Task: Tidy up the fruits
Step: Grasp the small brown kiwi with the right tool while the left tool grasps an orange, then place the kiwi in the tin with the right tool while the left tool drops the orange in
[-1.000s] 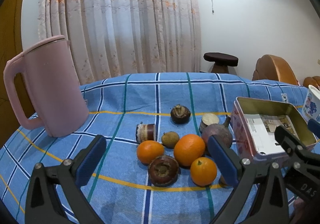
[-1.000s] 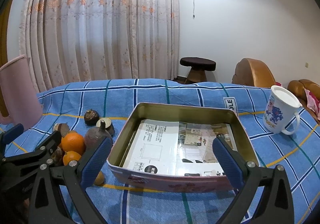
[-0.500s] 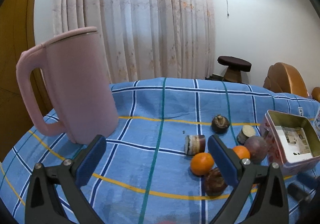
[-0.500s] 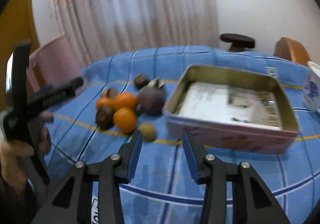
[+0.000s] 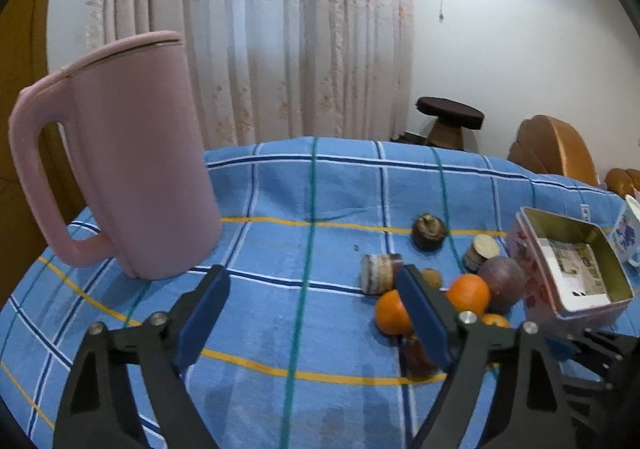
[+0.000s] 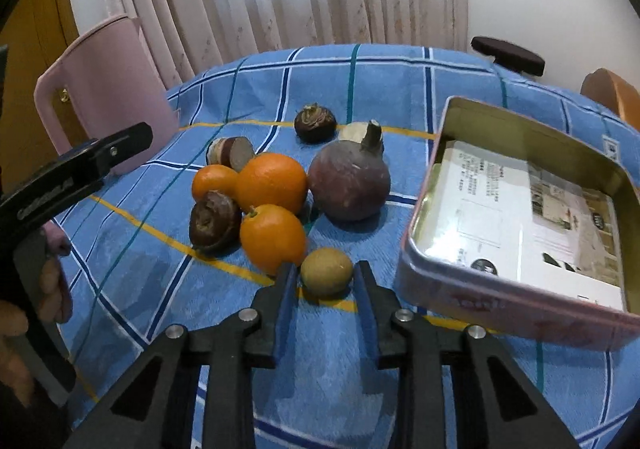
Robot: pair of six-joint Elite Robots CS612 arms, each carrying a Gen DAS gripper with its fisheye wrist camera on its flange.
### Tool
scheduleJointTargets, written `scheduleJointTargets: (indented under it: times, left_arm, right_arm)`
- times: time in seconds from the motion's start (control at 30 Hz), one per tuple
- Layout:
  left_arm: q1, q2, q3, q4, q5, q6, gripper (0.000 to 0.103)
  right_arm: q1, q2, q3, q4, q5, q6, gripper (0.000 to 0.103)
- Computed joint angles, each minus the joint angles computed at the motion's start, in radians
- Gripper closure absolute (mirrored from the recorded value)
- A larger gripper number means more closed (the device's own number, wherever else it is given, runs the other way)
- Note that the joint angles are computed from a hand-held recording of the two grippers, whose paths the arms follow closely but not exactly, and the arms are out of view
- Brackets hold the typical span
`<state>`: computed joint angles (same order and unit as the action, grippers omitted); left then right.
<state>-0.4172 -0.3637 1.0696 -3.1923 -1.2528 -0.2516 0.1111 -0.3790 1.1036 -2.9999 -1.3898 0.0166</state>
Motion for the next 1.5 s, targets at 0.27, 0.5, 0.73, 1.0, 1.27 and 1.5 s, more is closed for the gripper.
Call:
scheduleJointTargets:
  times: [0.27,0.5,0.73,1.0,1.27,1.5]
  left_arm:
    - [0.014,-0.004,0.005,-0.018,-0.258,0.049,0.027]
    - [0.012,0.007,-0.011,-0.002,-0.418,0.105,0.041]
    - [-0.020,0.022,-0.045,0.101,-0.428,0.197,0.062]
    - [-0.039,0.017,-0.036,0.118,-0.305,0.263,0.066]
    - [-0.017,0.025,-0.067,0.199,-0.411,0.207,0.062]
    - [-0.022,0.049,-0.117,0.271,-0.423,0.159,0.062]
  right_arm:
    - [-0.024,-0.019,0.043,-0.004,0.127,-0.006,0.074]
    - [-0.057,-0.069,0.165,-0.258,0.174,0.017,0.074]
    - [-0.070,-0.088,0.205,-0.432,0.022,0.027,0.074]
    - [-0.081,-0.086,0.192,-0.384,0.026,0.065,0.074]
    - [-0.077,-0.079,0.186,-0.373,0.019,0.055,0.074]
    - [-0.079,-0.076,0.182,-0.367,0.017,0.065,0.074]
